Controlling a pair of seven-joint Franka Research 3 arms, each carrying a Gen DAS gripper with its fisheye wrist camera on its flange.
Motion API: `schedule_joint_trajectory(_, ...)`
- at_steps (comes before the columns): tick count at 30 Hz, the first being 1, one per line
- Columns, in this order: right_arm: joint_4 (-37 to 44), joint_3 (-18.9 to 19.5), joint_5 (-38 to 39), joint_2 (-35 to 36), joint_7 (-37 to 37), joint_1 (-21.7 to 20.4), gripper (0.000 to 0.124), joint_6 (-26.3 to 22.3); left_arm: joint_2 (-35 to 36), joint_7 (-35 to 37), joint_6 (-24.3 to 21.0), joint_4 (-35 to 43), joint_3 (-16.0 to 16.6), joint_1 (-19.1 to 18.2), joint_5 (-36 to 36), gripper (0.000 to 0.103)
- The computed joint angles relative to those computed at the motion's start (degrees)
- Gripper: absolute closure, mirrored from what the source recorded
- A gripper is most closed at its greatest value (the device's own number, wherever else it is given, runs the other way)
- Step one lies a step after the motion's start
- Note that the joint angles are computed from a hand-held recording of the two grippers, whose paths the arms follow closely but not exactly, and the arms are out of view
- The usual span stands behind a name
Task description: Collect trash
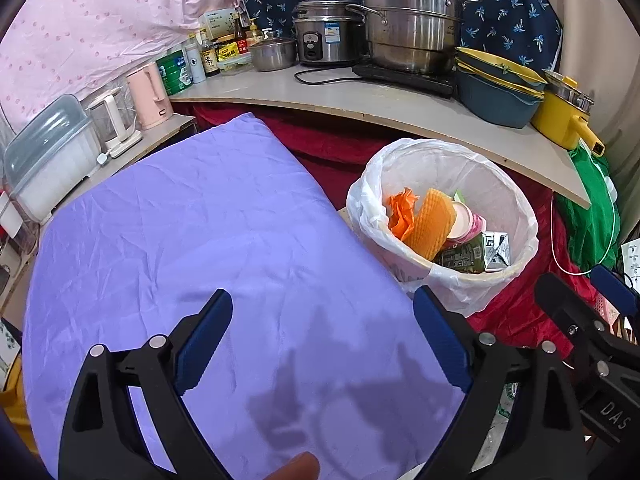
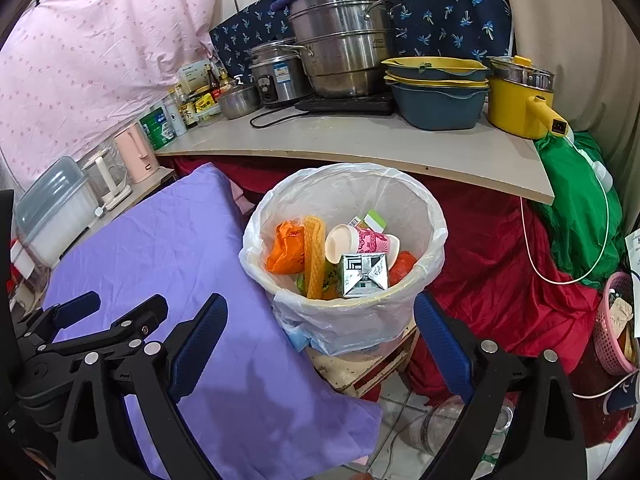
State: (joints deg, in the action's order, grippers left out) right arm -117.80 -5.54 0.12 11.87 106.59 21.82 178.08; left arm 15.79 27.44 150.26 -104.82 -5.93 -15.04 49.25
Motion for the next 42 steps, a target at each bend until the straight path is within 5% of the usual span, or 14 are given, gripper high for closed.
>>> schedule_joint_trajectory(42, -1.46, -1.71, -3.12, -0.20, 2.00, 1.23, 0.034, -0.23, -0.76, -5.18, -1.53, -1.60, -0.09, -0.03, 2.66, 0.015)
